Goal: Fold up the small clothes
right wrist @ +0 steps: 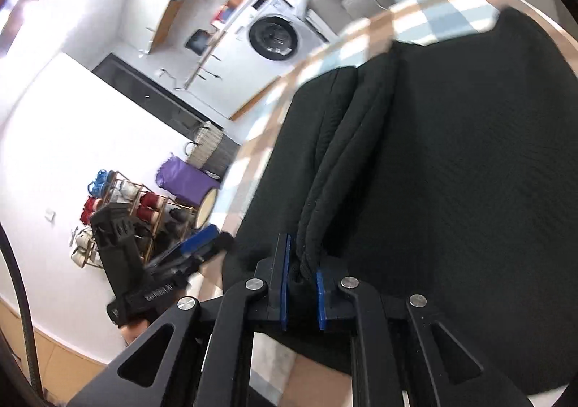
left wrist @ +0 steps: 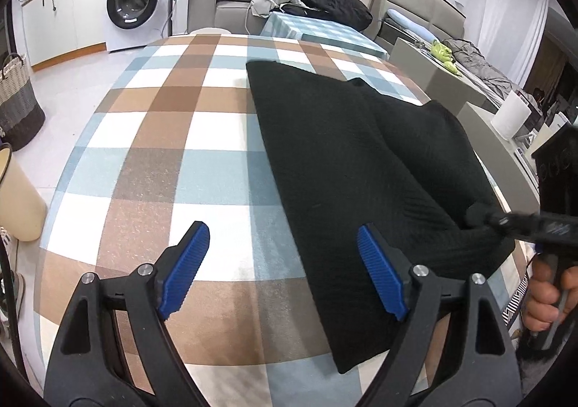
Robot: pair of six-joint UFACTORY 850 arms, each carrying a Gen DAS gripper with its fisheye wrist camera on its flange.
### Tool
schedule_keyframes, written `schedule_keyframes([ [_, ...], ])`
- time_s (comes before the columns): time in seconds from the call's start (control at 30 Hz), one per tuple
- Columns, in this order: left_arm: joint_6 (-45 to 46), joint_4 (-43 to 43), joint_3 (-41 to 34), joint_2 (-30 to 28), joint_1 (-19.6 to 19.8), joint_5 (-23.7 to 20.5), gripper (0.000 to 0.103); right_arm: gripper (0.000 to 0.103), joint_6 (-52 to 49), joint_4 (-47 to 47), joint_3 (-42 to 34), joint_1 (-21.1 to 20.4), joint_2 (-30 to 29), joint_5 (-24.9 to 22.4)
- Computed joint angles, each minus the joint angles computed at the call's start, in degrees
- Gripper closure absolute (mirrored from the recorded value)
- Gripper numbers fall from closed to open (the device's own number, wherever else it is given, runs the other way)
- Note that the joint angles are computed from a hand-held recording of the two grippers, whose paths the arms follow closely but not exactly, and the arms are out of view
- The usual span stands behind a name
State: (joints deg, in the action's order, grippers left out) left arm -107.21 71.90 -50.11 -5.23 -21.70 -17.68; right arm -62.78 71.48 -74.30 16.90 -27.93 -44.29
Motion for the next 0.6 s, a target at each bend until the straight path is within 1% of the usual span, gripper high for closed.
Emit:
schedule_keyframes([
  [0.07,1.05,-0.63,-0.31,-0.39,-0.31,0.08,0.021,0.091,5.02,-7.1,-0.55,0.83,-0.61,4.72],
  [0.1,1.53,-0.89,-0.51,-0.64,-0.52,0.18,0.021,0.092,4.9,-7.76,-0.51,0.79,-0.65,4.95],
  [0.13,1.93,-1.2,-0.67,-0.81,-0.74,0.26,0.021,0.089,3.62,-7.54,-0.33,0.72,-0.37,4.79],
  [0.2,2.86,-1.82,-1.13,-1.29,-1.22,0.41,0.021,0.082,4.62,-10.22,-0.26,1.36,0.6,7.14],
  [0.23,3.41,-2.13,-1.36,-1.54,-1.47,0.35,0.021,0.074,2.19,-8.55,0.69,1.58,1.73,9.14],
  [0.27,3.92,-2.47,-1.51,-1.67,-1.72,0.22,0.021,0.062,0.65,-7.17,1.09,1.69,2.24,10.07],
  [0.3,4.25,-2.65,-1.66,-1.81,-1.94,0.08,0.021,0.059,-0.98,-5.89,1.65,1.86,2.98,11.3],
  [0.4,4.8,-2.85,-1.97,-2.09,-2.47,-0.08,0.021,0.059,-4.17,-3.87,2.65,2.77,4.64,15.58],
  [0.5,4.91,-2.79,-2.12,-2.23,-2.79,-0.27,0.021,0.059,-6.63,-1.73,1.51,2.88,4.41,16.09],
  [0.6,5.82,-3.68,-2.2,-2.51,-2.67,0.09,0.021,0.058,-6.73,-3.33,-0.75,3.72,2.68,15.18],
])
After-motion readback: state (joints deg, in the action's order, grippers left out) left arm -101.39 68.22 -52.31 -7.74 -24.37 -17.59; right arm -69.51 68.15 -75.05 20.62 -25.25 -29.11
